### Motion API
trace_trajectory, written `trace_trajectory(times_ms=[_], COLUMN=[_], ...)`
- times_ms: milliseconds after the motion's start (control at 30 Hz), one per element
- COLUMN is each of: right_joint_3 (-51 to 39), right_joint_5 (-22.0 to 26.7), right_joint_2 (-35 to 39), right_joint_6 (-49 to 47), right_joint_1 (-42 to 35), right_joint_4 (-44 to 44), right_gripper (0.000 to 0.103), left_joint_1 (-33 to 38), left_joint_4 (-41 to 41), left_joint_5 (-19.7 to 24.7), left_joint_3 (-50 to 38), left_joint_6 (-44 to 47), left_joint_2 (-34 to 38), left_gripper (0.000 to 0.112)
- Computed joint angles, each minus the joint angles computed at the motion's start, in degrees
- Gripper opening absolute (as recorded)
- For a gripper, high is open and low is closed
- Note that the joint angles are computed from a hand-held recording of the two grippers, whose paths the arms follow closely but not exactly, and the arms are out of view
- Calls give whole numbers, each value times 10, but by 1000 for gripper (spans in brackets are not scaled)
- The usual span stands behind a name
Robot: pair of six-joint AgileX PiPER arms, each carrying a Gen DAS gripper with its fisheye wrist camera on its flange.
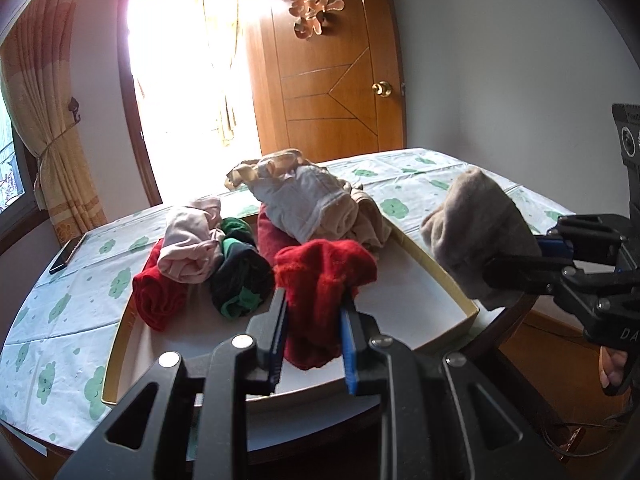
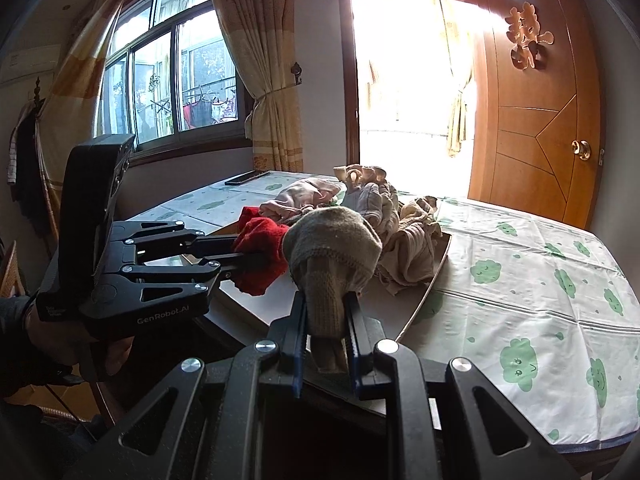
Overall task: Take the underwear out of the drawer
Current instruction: 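Lower the red sock into the tray while the right tool lowers the beige sock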
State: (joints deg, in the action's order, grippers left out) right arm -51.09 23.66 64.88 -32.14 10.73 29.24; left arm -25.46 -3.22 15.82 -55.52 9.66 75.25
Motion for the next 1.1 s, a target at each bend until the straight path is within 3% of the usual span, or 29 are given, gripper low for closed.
trace_trajectory(times_ms=[200,433,933,1100], right_joint_3=[-24,-61,-126,-147], right_joint_5=[13,31,65,80], right_joint_2=[29,73,149,173], right_joint_6=[-3,5,72,86], right_joint_1=[-17,-31,-21,-21], right_joint_4=[5,1,-67,-78], right_gripper=[19,19,19,19], left_joint_1=[1,14,6,15], left_joint_4=[18,-23,17,-17], left_joint_5=[19,63,112,135], left_joint_3=[-36,-85,-145,-164], left_joint_6=[-21,6,-37,-15], left_joint_2=[38,80,131,153], left_gripper=[21,21,21,21])
